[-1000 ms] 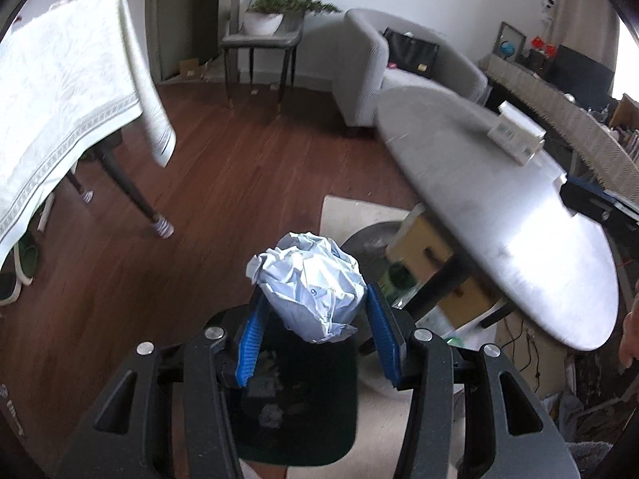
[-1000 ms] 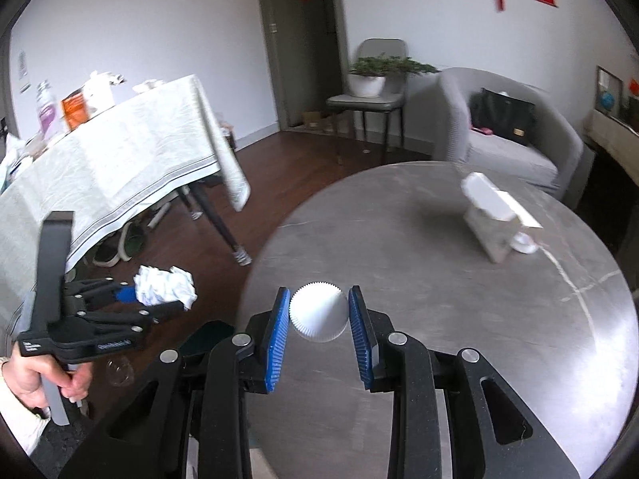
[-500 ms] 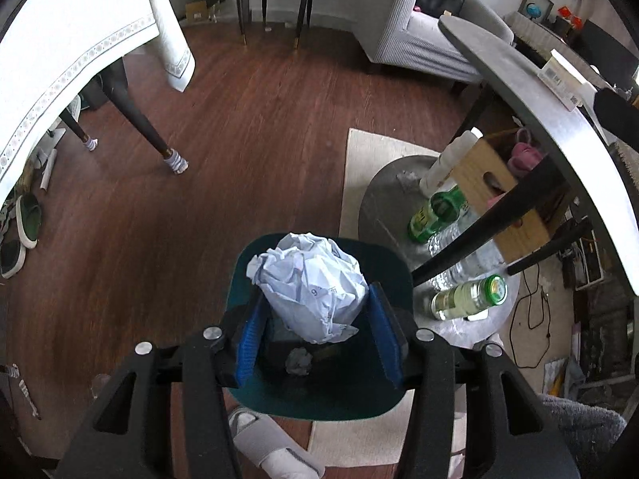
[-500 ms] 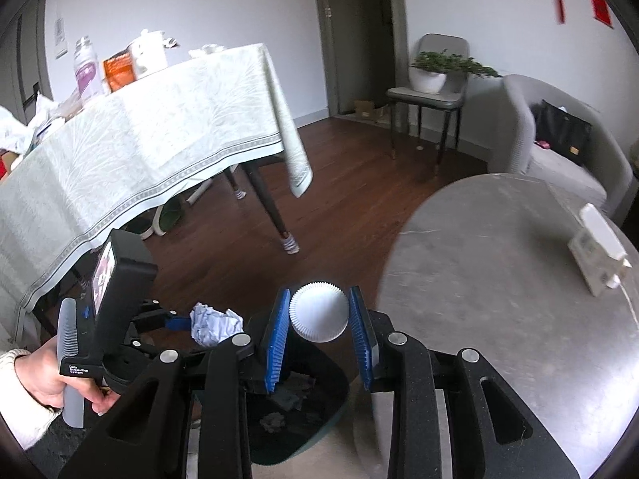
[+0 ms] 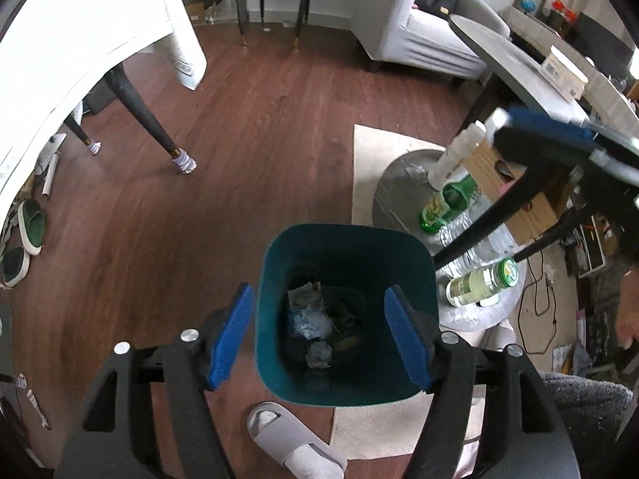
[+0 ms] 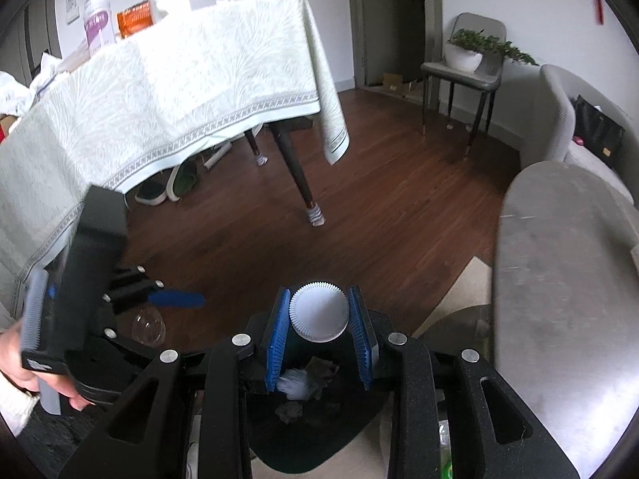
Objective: Collect trash
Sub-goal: 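Drop the plastic ball into the green bin with the left tool while the right tool carries the cap, then lower the white cap into the green bin and open the right tool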
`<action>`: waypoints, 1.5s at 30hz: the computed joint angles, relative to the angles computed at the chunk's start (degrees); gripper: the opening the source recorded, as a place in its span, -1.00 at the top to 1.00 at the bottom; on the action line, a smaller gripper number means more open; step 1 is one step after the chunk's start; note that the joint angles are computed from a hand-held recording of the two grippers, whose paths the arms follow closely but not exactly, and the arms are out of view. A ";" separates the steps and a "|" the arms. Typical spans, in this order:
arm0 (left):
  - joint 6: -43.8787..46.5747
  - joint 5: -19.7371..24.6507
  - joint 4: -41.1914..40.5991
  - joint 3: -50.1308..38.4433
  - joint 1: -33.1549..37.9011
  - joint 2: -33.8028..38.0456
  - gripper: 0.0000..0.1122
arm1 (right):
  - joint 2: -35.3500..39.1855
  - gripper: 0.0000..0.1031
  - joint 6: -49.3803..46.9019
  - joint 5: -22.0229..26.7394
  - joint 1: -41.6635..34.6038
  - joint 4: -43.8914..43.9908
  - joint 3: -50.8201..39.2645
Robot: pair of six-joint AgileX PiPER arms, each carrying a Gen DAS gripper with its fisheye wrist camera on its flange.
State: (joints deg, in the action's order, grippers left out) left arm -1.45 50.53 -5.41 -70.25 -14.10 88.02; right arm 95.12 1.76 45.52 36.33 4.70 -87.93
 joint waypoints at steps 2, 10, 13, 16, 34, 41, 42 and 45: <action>0.57 -0.47 -0.67 0.27 1.29 -0.93 -0.26 | 1.67 0.42 0.51 0.36 0.80 -0.44 -0.88; 4.20 -2.18 -5.12 0.99 6.20 -5.11 -0.11 | 8.01 0.42 1.36 2.90 2.73 -1.00 -4.21; 5.96 -3.19 -7.33 1.07 7.60 -6.73 0.00 | 9.13 0.42 1.68 3.43 3.36 -1.46 -3.86; 6.95 -3.58 -9.43 0.92 8.75 -7.72 0.15 | 10.64 0.42 1.71 3.89 3.55 -1.52 -4.07; 3.29 -5.11 -9.46 -2.31 4.98 -11.69 0.36 | 11.33 0.16 1.73 4.76 4.86 -3.47 2.52; -0.70 -5.22 -5.80 -4.66 1.20 -11.57 0.36 | 7.17 0.16 0.36 3.19 3.57 -2.63 6.10; -1.50 -5.29 -5.02 -4.97 0.43 -11.54 0.36 | 6.33 0.16 0.07 2.93 3.39 -2.42 6.59; -3.30 -5.17 -3.40 -6.36 -1.38 -11.07 0.36 | 4.09 0.16 -1.61 2.35 2.66 -0.98 7.44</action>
